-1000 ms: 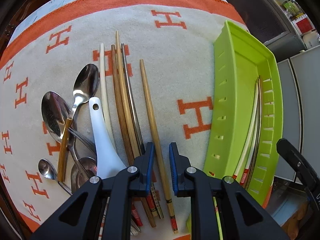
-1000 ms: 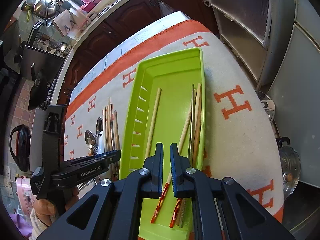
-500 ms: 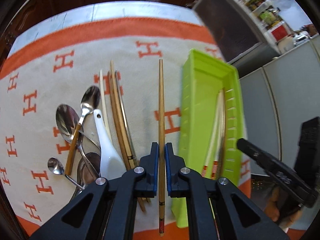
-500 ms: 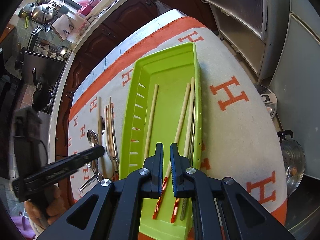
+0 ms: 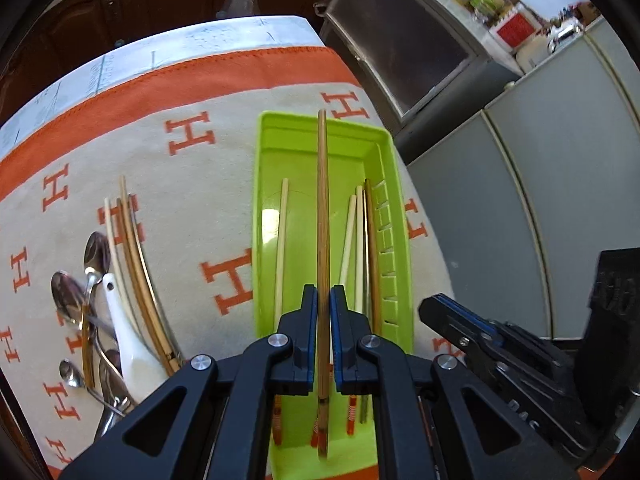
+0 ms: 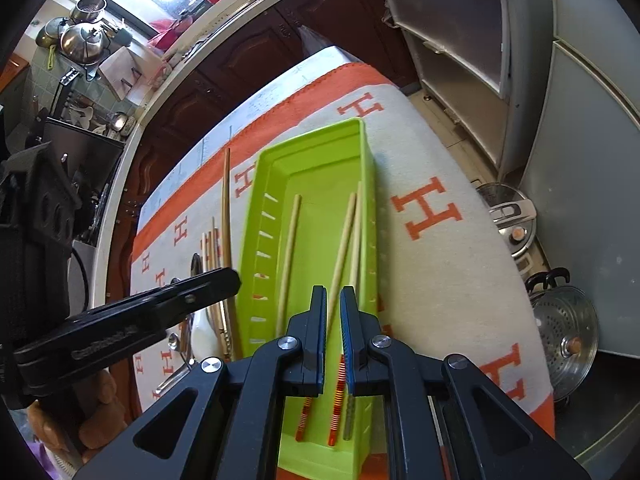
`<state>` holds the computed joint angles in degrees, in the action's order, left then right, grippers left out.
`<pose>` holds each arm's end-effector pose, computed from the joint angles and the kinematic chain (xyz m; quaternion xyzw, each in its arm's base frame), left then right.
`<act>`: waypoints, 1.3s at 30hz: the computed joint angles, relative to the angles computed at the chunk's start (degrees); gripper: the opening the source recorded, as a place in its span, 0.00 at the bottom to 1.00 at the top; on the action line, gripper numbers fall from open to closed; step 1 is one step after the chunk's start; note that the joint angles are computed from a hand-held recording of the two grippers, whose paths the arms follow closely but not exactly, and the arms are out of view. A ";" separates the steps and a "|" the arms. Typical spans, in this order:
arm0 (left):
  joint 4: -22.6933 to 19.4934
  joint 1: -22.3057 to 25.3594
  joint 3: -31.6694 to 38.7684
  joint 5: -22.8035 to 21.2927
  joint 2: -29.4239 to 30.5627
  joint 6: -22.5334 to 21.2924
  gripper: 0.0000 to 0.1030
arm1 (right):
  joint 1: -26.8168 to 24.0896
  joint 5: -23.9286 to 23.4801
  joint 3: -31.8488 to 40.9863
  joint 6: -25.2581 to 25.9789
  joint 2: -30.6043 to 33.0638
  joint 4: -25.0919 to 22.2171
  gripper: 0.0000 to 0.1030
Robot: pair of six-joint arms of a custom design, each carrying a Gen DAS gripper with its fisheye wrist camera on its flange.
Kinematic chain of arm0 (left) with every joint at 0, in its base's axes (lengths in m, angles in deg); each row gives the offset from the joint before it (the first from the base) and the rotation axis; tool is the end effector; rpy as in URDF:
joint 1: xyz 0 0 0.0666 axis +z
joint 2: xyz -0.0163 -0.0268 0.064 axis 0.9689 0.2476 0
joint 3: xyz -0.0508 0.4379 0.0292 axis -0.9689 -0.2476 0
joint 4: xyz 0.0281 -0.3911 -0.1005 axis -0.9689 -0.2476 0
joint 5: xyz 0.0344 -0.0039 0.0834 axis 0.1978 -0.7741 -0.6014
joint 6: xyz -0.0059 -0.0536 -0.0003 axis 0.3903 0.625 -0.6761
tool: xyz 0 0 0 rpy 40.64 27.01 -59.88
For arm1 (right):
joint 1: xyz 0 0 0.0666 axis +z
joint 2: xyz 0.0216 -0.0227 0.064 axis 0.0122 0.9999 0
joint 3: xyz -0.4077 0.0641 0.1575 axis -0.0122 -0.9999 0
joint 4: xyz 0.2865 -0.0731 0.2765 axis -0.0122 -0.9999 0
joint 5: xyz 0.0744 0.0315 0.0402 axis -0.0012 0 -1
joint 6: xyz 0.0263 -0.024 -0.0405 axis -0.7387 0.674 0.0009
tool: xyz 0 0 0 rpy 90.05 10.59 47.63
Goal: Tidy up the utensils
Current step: 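Lower both chopsticks into the green tray and open both tools, then move both open tools back over the utensil pile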
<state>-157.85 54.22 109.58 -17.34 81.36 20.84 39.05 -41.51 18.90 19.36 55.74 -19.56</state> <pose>0.3666 -0.1543 0.5553 0.1626 0.9714 -0.1510 0.0844 0.2970 0.2343 0.5144 0.1810 0.9402 0.2175 0.1895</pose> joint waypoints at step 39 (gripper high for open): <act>-4.37 29.72 -1.07 0.38 -7.17 -16.54 0.32 | 9.32 -6.76 25.55 12.38 25.17 -8.23 0.18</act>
<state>-162.22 83.94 108.50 -16.96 74.19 4.30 48.37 -48.27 44.45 31.74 80.91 -27.80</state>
